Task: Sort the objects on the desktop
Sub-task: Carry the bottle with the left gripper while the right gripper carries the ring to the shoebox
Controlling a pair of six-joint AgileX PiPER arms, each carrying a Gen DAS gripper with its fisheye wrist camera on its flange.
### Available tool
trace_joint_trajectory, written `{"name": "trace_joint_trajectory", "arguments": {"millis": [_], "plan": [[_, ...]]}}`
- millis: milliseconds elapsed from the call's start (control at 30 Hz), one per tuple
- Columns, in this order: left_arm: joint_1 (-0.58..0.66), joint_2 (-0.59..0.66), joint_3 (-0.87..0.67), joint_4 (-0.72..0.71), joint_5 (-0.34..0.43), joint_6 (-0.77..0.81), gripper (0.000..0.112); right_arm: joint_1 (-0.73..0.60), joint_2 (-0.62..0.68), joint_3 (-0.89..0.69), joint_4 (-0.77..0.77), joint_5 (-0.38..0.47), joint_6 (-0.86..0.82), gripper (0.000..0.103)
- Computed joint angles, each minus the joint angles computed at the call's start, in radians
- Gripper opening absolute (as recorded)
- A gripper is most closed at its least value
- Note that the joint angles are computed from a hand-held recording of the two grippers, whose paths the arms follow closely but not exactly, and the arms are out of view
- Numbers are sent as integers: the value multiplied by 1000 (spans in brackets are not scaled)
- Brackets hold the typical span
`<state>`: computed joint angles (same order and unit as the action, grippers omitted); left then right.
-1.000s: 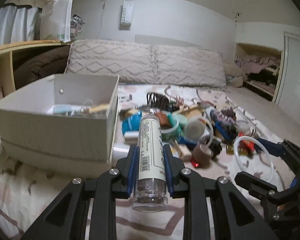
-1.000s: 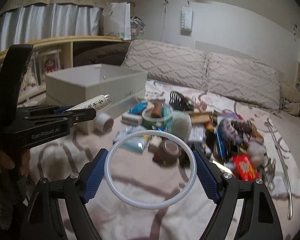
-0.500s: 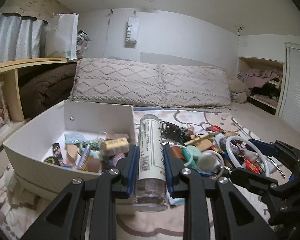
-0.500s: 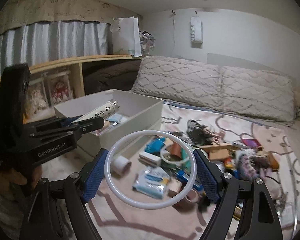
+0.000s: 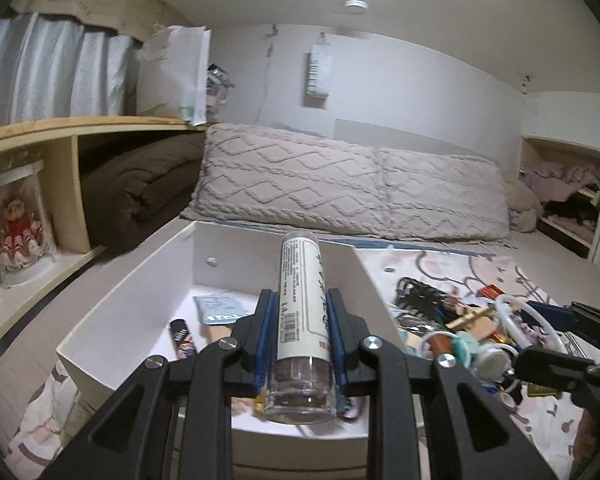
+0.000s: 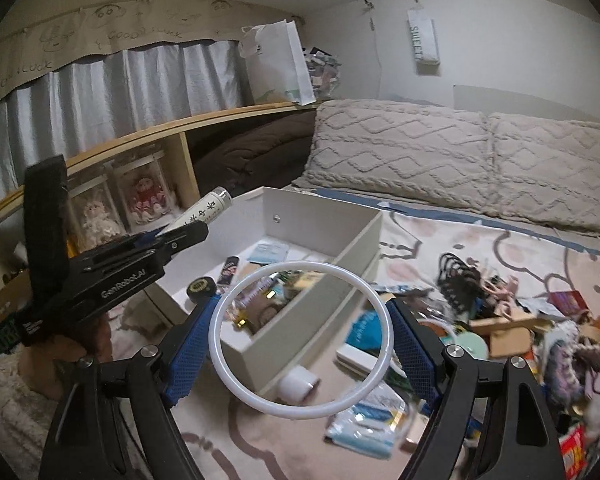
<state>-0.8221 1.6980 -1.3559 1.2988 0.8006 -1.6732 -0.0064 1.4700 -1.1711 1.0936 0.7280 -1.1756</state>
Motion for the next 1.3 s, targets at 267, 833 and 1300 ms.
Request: {"name": "trace_joint_trajectory", "arguments": {"millis": [267, 833, 1300], "plan": [[105, -45, 82, 33, -60, -51, 25, 116, 107, -155, -121, -14, 172, 84], [277, -76, 157, 43, -188, -82, 25, 286, 319, -435, -375, 43, 537, 84], [350, -34, 87, -201, -250, 221, 25, 362, 416, -604, -531, 101, 718, 84]]}}
